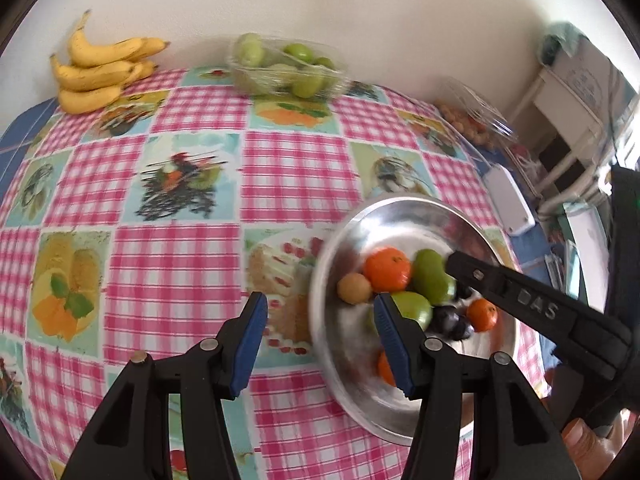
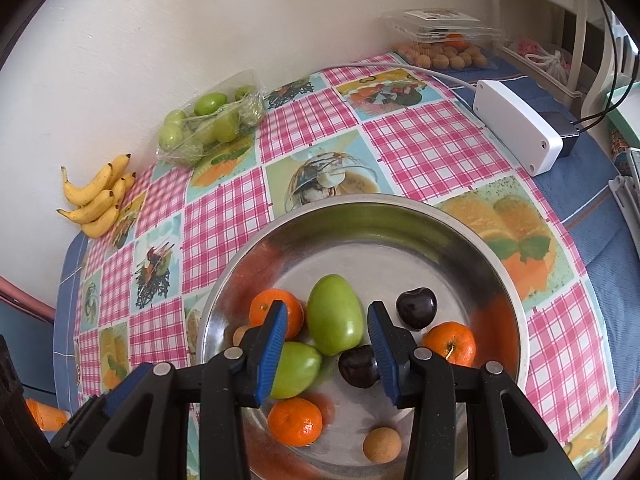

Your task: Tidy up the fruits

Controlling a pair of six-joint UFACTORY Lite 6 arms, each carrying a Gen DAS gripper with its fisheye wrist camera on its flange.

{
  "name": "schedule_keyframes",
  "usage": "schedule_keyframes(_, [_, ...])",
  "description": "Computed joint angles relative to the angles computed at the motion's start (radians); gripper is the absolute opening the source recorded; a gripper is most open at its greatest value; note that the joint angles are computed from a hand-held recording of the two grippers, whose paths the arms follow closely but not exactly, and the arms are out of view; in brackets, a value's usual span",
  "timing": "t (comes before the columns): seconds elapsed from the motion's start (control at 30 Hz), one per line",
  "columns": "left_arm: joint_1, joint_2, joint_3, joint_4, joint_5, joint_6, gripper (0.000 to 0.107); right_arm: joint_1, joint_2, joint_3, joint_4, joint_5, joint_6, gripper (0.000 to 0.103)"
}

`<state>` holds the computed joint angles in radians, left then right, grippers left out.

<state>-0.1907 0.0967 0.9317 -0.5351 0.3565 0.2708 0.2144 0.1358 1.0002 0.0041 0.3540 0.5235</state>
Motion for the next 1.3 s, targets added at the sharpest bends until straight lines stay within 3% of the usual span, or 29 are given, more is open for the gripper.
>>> schedule_keyframes(0.2, [0.138,0.032,0.014,0.263,0.033,-0.304,0.057,0.017,0.003,0.014,-0.038,0.02,0.027,0.045])
schedule_keyframes(0.37, [0.24,0.083,0.026,0.283,0.064,-0.319,0.058,0.056,0.009,0.036,-0.107,0.052,0.083,0.045])
schedule_keyframes(0.5, [0.265,0.09,0.023,0.328,0.066,-0.359,0.065,0.086,0.022,0.054,-0.152,0.072,0.114,0.045])
schedule_keyframes(0.53, [0.266,0.091,0.024,0.34,0.066,-0.371,0.068,0.091,0.026,0.058,-0.158,0.076,0.117,0.048])
schedule_keyframes(0.63, [0.262,0.095,0.024,0.385,0.061,-0.413,0.079,0.107,0.04,0.067,-0.192,0.087,0.145,0.071])
schedule_keyframes(0.97, [0.245,0.112,0.024,0.494,0.057,-0.507,0.095,0.132,0.068,0.087,-0.267,0.101,0.196,0.101])
schedule_keyframes(1.3, [0.234,0.102,0.001,0.514,0.024,-0.512,0.095,0.151,0.07,0.086,-0.27,0.101,0.195,0.103])
